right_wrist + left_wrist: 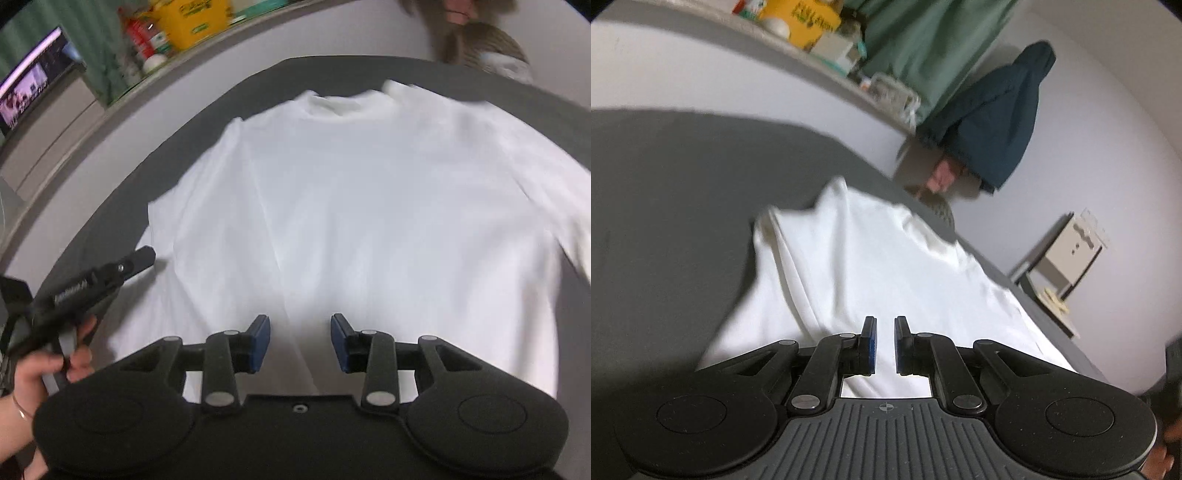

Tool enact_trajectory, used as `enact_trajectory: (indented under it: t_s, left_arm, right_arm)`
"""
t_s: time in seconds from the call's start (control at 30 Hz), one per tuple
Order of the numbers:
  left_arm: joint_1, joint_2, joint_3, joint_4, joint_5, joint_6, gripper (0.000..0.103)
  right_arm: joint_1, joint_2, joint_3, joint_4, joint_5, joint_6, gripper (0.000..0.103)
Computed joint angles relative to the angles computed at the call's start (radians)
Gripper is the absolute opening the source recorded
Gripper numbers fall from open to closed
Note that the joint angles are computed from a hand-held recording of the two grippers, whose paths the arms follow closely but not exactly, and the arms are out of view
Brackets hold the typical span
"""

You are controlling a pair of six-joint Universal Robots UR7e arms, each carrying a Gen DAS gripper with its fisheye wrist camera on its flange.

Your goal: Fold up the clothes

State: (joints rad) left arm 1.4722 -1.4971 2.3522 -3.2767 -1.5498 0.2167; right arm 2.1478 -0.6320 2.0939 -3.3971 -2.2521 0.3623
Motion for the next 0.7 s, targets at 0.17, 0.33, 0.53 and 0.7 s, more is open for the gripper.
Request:
enact_trajectory:
  t_s: [0.17, 0.33, 0.53, 0.7]
  left_arm:
    - [-0.139, -0.147, 0.183, -0.027, 0.225, -0.133, 0.008]
    - [-0.236, -0.4, 0.349, 0.162, 0.252, -0.318, 0.008]
    - [-0.288, -0.543, 0.377, 0.453, 0.19, -0.404, 0.008]
    - [-0.301, -0.526, 0.412, 0.422, 0.178, -0.456, 0.008]
  right_arm:
    - [0.015, -0.098, 0.135, 0.057, -0.005, 0.218, 0.036]
    - [-0.038, -0.178, 0.226, 0.045, 0.147, 0.182, 0.036]
    - [-0.049, -0.238, 0.318, 0.045, 0.349, -0.004, 0.036]
    - [-0.044, -0.242, 0.426, -0.276, 0.565, -0.198, 0.059]
